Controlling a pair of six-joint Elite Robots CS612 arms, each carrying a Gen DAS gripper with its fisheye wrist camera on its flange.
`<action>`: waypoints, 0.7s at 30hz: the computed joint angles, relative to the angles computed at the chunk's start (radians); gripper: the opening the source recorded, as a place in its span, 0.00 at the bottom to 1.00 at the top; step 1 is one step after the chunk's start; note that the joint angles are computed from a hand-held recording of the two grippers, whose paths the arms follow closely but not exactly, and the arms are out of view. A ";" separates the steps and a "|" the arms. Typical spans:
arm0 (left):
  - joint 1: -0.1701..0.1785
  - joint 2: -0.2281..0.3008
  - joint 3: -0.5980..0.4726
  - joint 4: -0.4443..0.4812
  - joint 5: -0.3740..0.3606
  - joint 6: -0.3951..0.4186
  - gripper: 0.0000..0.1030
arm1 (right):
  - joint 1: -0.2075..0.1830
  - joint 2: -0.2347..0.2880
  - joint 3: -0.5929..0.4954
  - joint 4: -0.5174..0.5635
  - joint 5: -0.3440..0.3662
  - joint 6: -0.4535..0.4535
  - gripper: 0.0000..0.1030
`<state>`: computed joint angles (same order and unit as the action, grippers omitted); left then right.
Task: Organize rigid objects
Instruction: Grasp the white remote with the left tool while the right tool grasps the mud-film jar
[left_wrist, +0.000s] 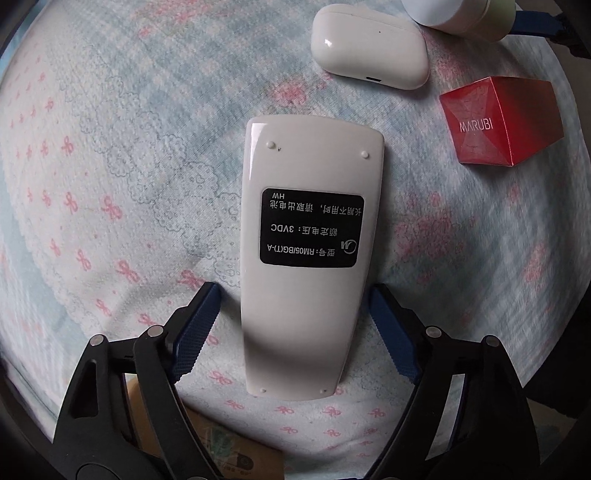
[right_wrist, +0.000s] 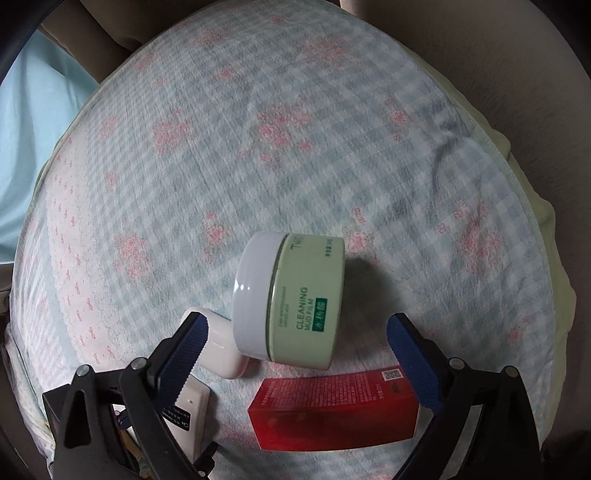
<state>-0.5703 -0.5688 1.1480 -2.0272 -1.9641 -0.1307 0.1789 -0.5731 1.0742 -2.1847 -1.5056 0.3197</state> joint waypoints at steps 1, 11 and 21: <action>0.001 -0.003 0.005 -0.008 0.009 -0.008 0.70 | -0.001 0.006 -0.009 0.011 0.007 0.002 0.77; 0.025 -0.017 0.028 -0.060 -0.012 0.002 0.53 | 0.001 0.011 -0.005 0.018 -0.015 0.013 0.39; 0.074 -0.061 0.106 -0.214 -0.072 -0.195 0.53 | 0.007 -0.065 0.125 -0.153 -0.017 -0.053 0.39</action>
<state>-0.4959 -0.6298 1.2536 -2.2415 -2.0363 -0.3253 0.1855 -0.6386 1.1993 -2.3373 -1.5224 0.2667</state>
